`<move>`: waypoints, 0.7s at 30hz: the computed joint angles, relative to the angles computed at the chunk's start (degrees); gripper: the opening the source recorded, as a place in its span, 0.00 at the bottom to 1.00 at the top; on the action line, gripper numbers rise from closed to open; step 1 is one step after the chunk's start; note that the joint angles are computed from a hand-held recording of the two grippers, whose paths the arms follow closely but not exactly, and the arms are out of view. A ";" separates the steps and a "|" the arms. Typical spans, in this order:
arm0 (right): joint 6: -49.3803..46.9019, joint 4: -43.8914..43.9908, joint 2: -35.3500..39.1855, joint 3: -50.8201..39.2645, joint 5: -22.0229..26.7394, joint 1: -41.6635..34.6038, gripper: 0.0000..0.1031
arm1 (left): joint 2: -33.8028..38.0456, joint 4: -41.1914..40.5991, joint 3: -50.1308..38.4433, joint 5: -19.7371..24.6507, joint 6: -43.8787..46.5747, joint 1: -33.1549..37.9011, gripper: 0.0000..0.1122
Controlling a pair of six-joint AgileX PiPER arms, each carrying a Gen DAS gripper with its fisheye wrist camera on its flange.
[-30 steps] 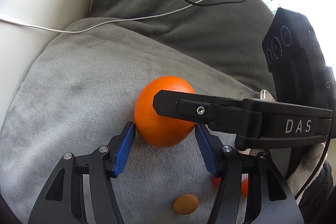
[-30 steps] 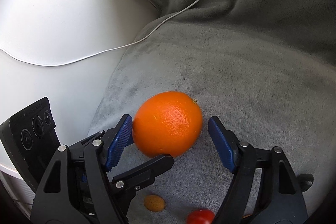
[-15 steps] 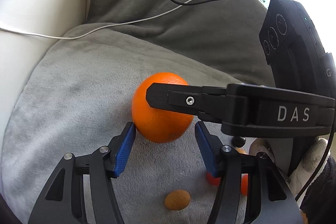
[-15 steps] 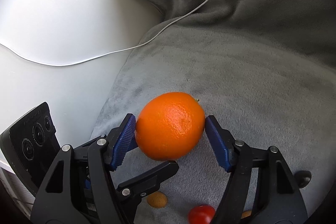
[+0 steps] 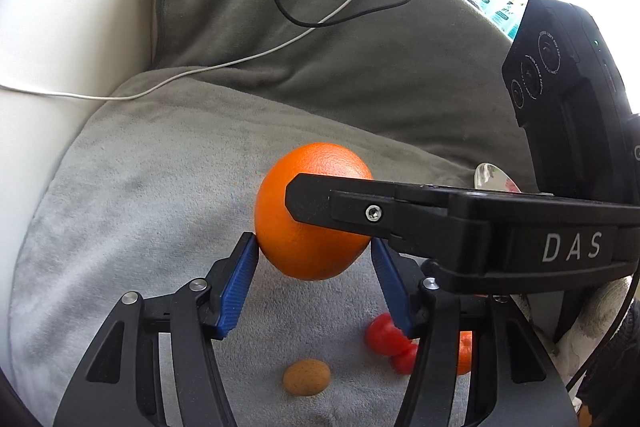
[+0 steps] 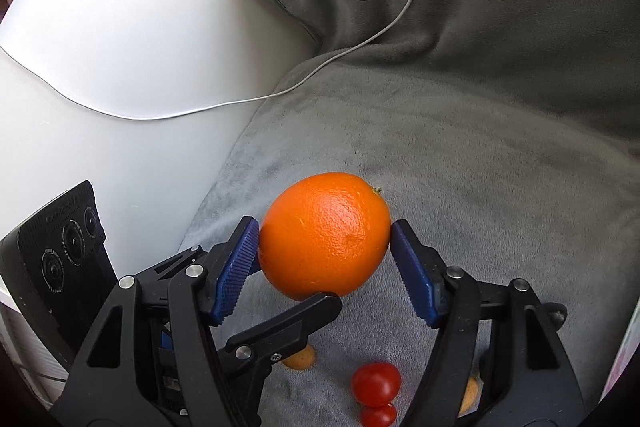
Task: Organize fruits
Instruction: 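Carry the large orange with the right tool onto the floral plate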
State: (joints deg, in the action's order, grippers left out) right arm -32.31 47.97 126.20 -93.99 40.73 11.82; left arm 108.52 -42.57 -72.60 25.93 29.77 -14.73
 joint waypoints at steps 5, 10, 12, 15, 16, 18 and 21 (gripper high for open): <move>-1.94 0.89 -3.57 4.26 -0.67 -1.70 0.69 | -1.30 0.89 0.38 -0.59 -1.22 -2.34 0.52; -3.90 1.71 -6.98 8.23 -0.77 -4.14 0.69 | -2.37 1.79 0.74 -1.02 -2.78 -4.95 0.52; -4.51 1.91 -8.19 9.49 -0.71 -5.14 0.69 | -2.35 2.40 0.26 -1.00 -3.66 -6.05 0.52; -5.69 2.40 -10.32 11.55 -0.05 -7.08 0.69 | -2.39 3.36 -0.40 -0.99 -5.04 -7.70 0.52; -5.92 2.47 -10.91 12.17 0.00 -7.59 0.69 | -2.40 3.64 -0.73 -0.83 -5.55 -8.17 0.52; -7.01 2.99 -12.39 13.89 -0.03 -8.77 0.69 | -2.11 4.68 -1.59 -0.86 -6.93 -9.46 0.52; -7.92 3.14 -14.41 16.00 -0.25 -10.35 0.69 | -1.56 5.49 -2.70 -1.04 -8.41 -11.33 0.52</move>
State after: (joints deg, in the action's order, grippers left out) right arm -40.24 51.11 111.79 -77.99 40.48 1.47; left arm 106.97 -37.08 -75.30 24.89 21.36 -26.05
